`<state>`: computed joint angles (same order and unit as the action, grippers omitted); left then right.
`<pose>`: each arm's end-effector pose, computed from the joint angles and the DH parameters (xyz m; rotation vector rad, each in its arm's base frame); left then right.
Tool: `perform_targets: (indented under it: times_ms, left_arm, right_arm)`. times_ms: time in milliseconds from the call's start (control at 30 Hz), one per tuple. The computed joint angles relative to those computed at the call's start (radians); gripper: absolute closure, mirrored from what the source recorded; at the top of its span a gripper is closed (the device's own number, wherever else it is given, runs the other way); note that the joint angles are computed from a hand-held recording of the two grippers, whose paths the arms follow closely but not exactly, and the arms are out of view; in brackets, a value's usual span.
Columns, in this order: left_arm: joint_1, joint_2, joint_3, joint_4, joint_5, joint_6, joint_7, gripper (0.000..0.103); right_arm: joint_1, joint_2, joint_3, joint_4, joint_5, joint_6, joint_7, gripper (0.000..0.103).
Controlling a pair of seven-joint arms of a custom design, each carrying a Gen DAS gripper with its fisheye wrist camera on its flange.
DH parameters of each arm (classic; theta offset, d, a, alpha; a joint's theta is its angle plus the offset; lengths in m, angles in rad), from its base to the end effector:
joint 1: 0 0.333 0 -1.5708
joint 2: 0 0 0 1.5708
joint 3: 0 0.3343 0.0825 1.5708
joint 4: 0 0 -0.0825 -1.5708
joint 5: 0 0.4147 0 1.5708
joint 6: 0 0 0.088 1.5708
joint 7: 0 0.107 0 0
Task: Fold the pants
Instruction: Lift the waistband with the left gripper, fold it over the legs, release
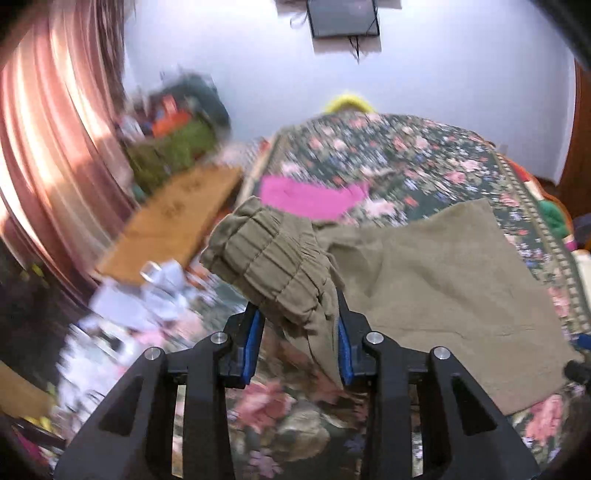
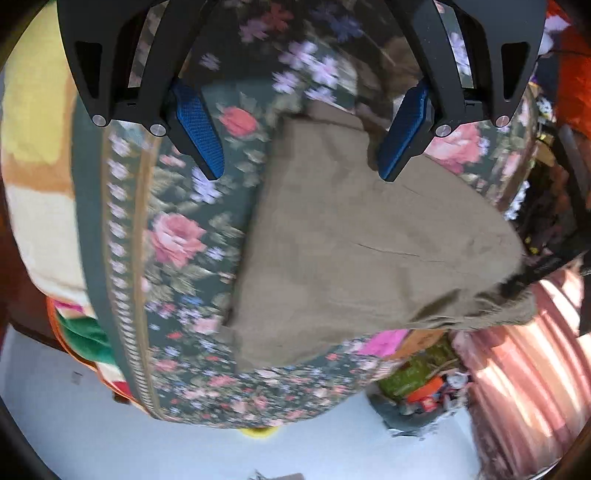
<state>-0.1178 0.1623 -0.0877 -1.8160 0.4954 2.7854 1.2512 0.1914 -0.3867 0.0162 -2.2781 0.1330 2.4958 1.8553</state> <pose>0.6667 -0.1570 0.5462 -1.4375 1.8931 -0.6527 0.4923 0.1038 0.5832 -1.6590 1.9434 -0.2919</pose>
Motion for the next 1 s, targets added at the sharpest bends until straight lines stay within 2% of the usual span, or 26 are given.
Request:
perform_targets:
  times_ms: [100,333,467,567,600,667,767,867,1000]
  left_arm:
    - [-0.021,-0.011,0.013,-0.004,0.095,0.028,-0.053,0.069]
    - [-0.041,-0.027,-0.011,0.001,0.141,0.098,-0.046,0.072]
    - [-0.025,-0.035,-0.070,-0.001,-0.048,0.121,0.134,0.075]
    - [-0.010,-0.033,-0.129,0.011,-0.273,0.101,0.336,0.077]
    - [0.005,-0.028,-0.161,0.025,-0.395,0.075,0.438,0.078]
    - [0.011,-0.033,-0.188,0.038,-0.554,0.024,0.562,0.079]
    - [0.014,-0.017,-0.208,0.091,-0.757,-0.098,0.706,0.081]
    - [-0.004,0.006,-0.197,0.141,-0.849,-0.208,0.759,0.082]
    - [-0.020,0.022,-0.183,0.176,-0.902,-0.318,0.785,0.082]
  right_arm:
    - [0.000,-0.010,0.000,-0.018,-0.001,-0.003,0.000,0.020]
    - [0.005,-0.012,-0.005,-0.029,0.023,0.014,-0.002,0.020]
    - [0.007,-0.014,-0.008,-0.035,0.031,0.022,-0.008,0.020]
    - [0.008,-0.016,-0.010,-0.039,0.039,0.029,-0.013,0.020]
    - [0.009,-0.016,-0.011,-0.041,0.041,0.031,-0.014,0.020]
    - [0.008,-0.017,-0.010,-0.041,0.041,0.032,-0.014,0.020]
    - [0.010,-0.019,-0.012,-0.045,0.048,0.035,-0.020,0.020]
    - [0.012,-0.020,-0.014,-0.047,0.054,0.039,-0.025,0.020]
    - [0.011,-0.021,-0.014,-0.050,0.057,0.045,-0.027,0.020]
